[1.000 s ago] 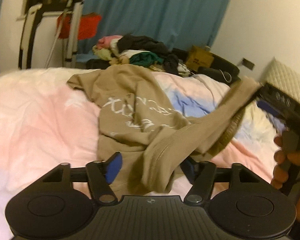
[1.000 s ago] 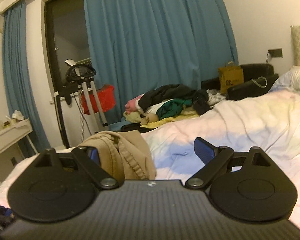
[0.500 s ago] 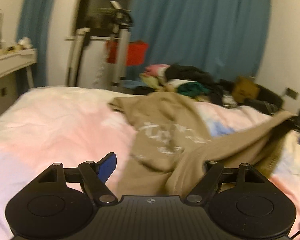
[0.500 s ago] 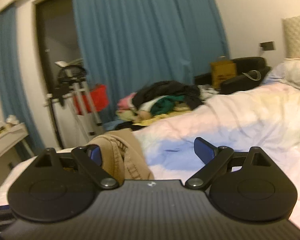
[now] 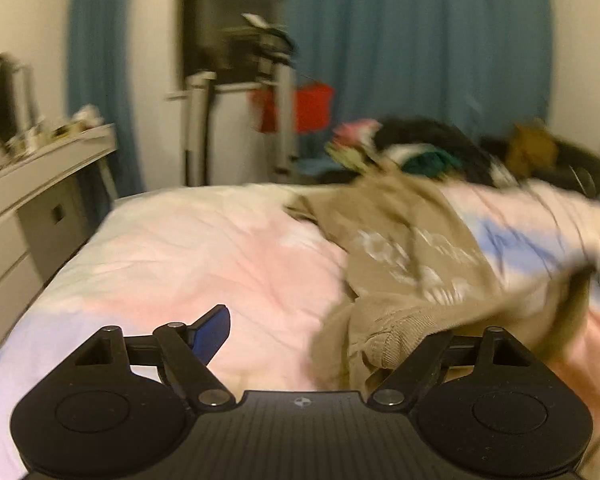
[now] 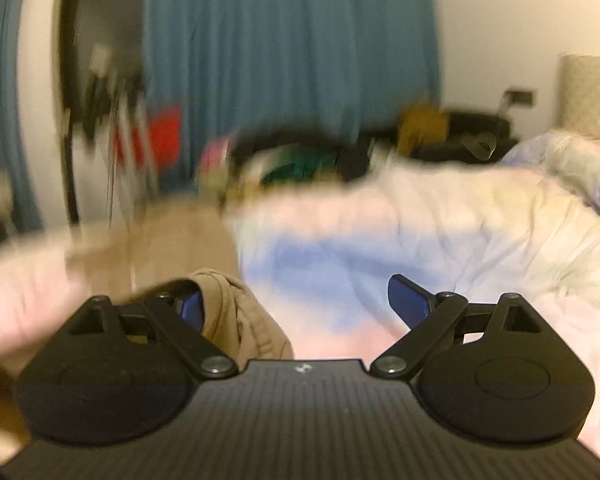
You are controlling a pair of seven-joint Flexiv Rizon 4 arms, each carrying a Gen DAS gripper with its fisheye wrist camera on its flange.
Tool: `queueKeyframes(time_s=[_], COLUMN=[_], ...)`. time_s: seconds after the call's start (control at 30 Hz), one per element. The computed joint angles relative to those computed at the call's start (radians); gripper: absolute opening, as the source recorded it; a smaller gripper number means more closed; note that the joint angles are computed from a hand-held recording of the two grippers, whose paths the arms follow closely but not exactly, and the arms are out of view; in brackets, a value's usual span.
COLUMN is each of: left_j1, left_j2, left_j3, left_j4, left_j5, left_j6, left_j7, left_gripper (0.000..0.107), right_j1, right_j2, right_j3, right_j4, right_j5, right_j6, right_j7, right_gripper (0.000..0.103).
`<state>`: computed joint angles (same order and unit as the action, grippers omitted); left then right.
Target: Fold clothes
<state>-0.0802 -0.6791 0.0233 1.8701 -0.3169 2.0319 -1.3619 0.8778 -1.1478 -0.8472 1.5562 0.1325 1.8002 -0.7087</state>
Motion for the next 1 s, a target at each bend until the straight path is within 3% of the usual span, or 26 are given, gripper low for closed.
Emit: queueKeyframes(time_s=[0.07, 0.1, 0.13, 0.27, 0.47, 0.6, 0.7, 0.83, 1.0], left_j1=[0.009, 0.001, 0.01, 0.012, 0.018, 0.039, 0.079, 0.169, 0.277], left_j2=[-0.005, -0.012, -0.014, -0.009, 0.066, 0.17, 0.257, 0.387, 0.539], left_j3=[-0.006, 0.001, -0.008, -0.015, -0.03, -0.043, -0.058, -0.093, -0.117], left_j4=[-0.003, -0.007, -0.006, 0.007, -0.022, -0.084, -0.148, -0.195, -0.229], left_j5=[-0.027, -0.046, -0.04, -0.04, -0.064, -0.054, 0.001, 0.134, 0.358], left_j6=[0.034, 0.052, 0.067, 0.168, 0.305, 0.316, 0.285, 0.194, 0.05], left_j7=[-0.044, -0.058, -0.071, -0.119, -0.174, -0.181, -0.201, -0.321, -0.498], left_gripper=[0.084, 0.084, 0.084, 0.086, 0.087, 0.089, 0.092, 0.095, 0.097], right_j1=[-0.032, -0.012, 0.032, 0.15, 0.183, 0.167, 0.161, 0.164, 0.213], right_j2=[0.035, 0.026, -0.007, -0.145, -0.086, 0.067, 0.232, 0.462, 0.672], right_j3=[0.052, 0.028, -0.027, -0.252, -0.374, -0.395, -0.361, -0.293, -0.256], right_j4=[0.014, 0.016, 0.016, 0.059, 0.061, 0.023, 0.012, 0.02, 0.048], right_j5=[-0.127, -0.093, -0.02, 0.091, 0.168, 0.151, 0.087, -0.041, -0.152], right_j6=[-0.045, -0.061, -0.081, 0.004, 0.101, 0.166, 0.224, 0.293, 0.284], right_j7=[0.061, 0.055, 0.044, 0.186, 0.129, 0.026, -0.065, -0.179, -0.307], right_gripper=[0.092, 0.092, 0.092, 0.092, 0.092, 0.092, 0.092, 0.092, 0.092])
